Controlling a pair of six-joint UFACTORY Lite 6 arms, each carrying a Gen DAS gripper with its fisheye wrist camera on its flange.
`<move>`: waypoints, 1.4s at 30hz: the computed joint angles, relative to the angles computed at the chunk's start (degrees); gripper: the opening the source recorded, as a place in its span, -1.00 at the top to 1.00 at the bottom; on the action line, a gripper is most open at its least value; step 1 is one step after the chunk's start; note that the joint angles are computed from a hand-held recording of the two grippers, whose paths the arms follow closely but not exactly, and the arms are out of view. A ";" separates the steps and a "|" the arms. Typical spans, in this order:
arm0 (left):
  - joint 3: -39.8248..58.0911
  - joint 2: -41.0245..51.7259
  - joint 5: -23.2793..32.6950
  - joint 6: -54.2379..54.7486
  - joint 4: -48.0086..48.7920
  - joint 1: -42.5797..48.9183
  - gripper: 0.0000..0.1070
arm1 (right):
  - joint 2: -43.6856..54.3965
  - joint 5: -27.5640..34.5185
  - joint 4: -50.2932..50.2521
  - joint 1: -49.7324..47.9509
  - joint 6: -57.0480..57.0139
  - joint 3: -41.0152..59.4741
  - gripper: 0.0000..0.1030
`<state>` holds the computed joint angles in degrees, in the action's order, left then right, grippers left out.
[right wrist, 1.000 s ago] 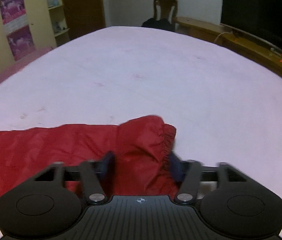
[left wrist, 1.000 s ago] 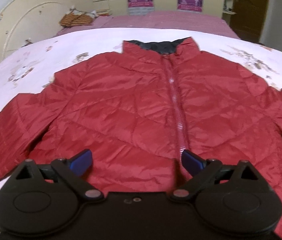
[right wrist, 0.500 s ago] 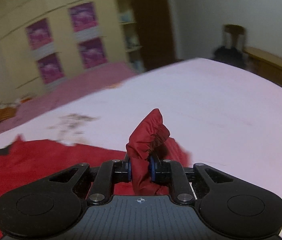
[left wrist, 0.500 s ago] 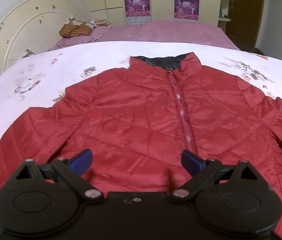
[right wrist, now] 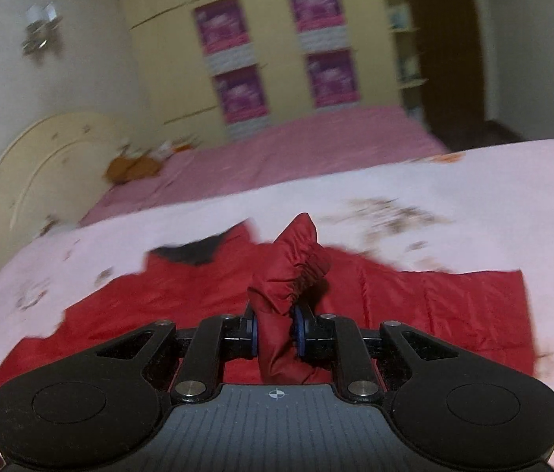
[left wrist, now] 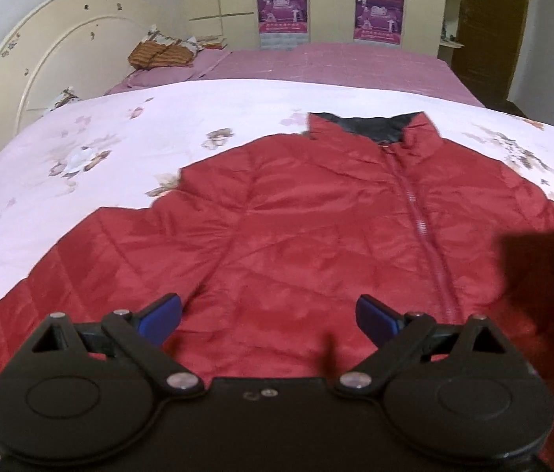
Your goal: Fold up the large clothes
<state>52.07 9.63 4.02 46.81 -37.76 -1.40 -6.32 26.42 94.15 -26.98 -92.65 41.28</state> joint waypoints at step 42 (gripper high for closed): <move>7.57 10.04 15.94 48.12 -49.98 2.70 0.79 | 7.72 -3.85 25.00 -9.38 -33.60 -2.88 -0.91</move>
